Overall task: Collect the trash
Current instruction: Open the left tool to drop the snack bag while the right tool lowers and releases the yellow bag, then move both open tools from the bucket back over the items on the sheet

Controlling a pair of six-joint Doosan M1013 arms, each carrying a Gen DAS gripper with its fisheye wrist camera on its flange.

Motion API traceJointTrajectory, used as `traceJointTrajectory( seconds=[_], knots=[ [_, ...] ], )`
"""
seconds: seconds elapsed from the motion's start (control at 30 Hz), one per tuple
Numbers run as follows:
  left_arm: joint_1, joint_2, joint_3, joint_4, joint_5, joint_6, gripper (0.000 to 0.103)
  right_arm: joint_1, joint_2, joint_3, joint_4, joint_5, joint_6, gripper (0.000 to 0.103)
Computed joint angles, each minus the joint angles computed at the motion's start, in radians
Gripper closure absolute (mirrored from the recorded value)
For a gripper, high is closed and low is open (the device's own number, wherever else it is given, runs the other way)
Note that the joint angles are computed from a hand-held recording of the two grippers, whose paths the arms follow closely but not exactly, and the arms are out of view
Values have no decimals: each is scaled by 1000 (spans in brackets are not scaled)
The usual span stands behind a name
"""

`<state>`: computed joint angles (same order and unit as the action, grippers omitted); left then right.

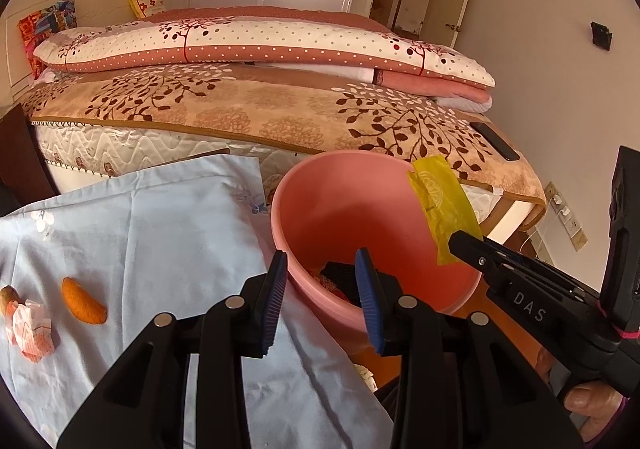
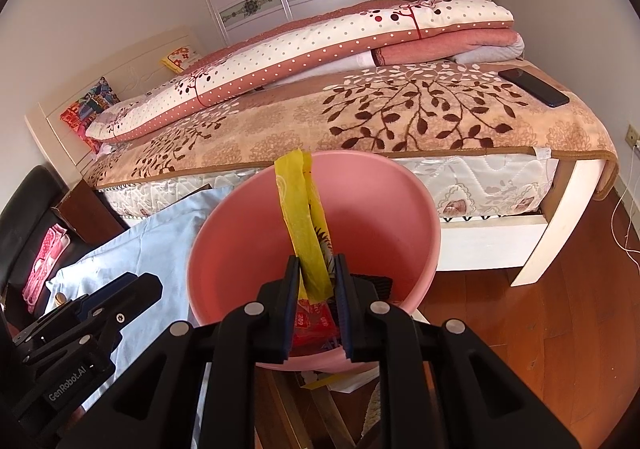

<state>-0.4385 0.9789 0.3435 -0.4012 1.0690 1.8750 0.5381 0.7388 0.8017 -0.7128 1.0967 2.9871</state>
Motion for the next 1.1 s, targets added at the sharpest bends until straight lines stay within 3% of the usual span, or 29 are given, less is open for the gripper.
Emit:
traceJointTrajectory(
  seconds=[0.23, 0.37, 0.67, 1.1],
  knots=[
    [6, -11, 18, -8, -12, -8, 67, 4, 9, -20, -8, 10, -12, 80],
    [9, -16, 26, -12, -17, -8, 67, 6, 15, -34, -11, 15, -24, 72],
    [15, -37, 65, -13, -44, -10, 67, 13, 20, -50, -3, 9, -43, 71],
    [25, -98, 178, 6, -152, -16, 67, 33, 29, -70, -8, -14, -68, 66]
  ],
)
